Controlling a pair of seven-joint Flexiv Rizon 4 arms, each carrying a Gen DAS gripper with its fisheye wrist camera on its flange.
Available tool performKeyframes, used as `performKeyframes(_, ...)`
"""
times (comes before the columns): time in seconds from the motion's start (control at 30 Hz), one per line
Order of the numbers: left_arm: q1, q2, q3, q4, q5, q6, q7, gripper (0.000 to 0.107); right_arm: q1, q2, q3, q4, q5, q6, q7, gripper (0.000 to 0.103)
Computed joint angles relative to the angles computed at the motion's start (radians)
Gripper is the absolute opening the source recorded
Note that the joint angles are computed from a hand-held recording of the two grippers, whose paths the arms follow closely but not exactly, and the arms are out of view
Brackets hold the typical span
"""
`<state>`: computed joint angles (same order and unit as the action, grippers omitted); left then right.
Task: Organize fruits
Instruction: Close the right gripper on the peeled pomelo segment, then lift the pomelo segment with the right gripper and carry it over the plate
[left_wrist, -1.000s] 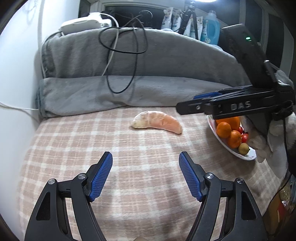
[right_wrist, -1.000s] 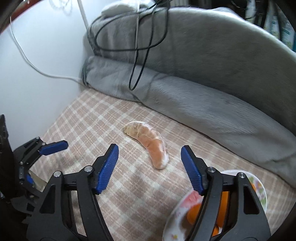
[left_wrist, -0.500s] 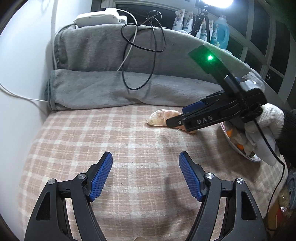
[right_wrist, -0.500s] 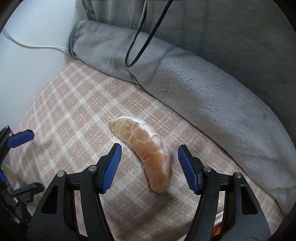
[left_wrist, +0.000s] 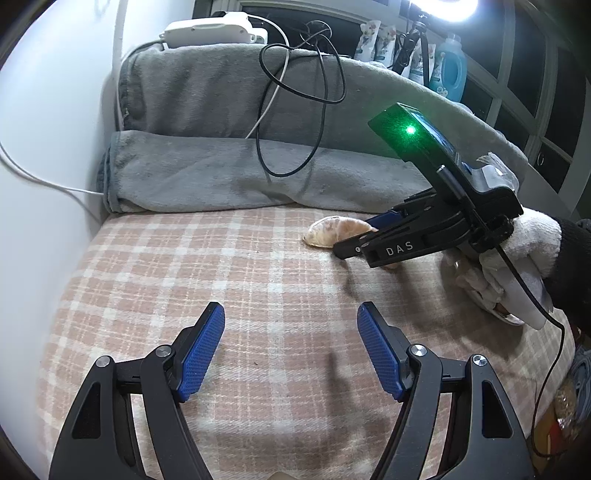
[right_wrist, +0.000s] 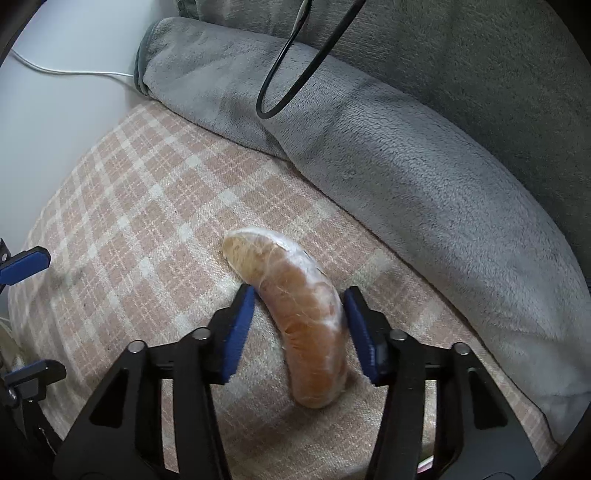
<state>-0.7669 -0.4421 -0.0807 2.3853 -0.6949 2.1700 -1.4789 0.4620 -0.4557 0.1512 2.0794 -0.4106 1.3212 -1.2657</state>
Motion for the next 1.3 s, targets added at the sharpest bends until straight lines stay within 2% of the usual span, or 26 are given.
performKeyframes(0.07, -0.002, -0.001, -0.001, 0.000, 0.002, 0.003, -0.001, 0.074, 0.003, 0.013, -0.005, 0.013, -0.004, 0.007, 0.005, 0.043)
performKeyframes(0.3, -0.010, -0.003, 0.005, -0.011, -0.007, -0.005, 0.011, 0.074, 0.036, 0.033, -0.047, 0.060, -0.045, 0.062, 0.080, 0.038)
performKeyframes(0.47, -0.045, 0.010, 0.015, -0.010, -0.069, 0.008, 0.057, 0.074, 0.035, 0.064, -0.048, 0.107, -0.057, 0.104, 0.112, 0.032)
performKeyframes(0.57, -0.048, 0.012, 0.004, -0.008, -0.088, 0.023, 0.069, 0.074, 0.085, 0.096, -0.115, 0.162, -0.123, 0.153, 0.175, 0.028)
performKeyframes(0.67, -0.045, 0.013, -0.009, -0.008, -0.099, 0.026, 0.076, 0.074, 0.085, 0.120, -0.115, 0.190, -0.144, 0.175, 0.203, 0.027)
performKeyframes(0.73, -0.055, 0.012, -0.011, -0.011, -0.114, 0.031, 0.094, 0.074, 0.116, 0.137, -0.156, 0.216, -0.192, 0.194, 0.246, 0.027)
performKeyframes(0.87, -0.053, 0.013, -0.020, -0.012, -0.126, 0.036, 0.107, 0.074, 0.063, 0.150, -0.095, 0.214, -0.178, 0.176, 0.216, 0.027)
performKeyframes(1.13, -0.045, 0.016, -0.027, -0.014, -0.128, 0.040, 0.114, 0.074, 0.079, 0.161, -0.115, 0.229, -0.222, 0.201, 0.259, 0.026)
performKeyframes(1.3, -0.039, 0.017, -0.034, -0.010, -0.121, 0.047, 0.103, 0.074, 0.073, 0.198, -0.121, 0.258, -0.246, 0.228, 0.282, 0.026)
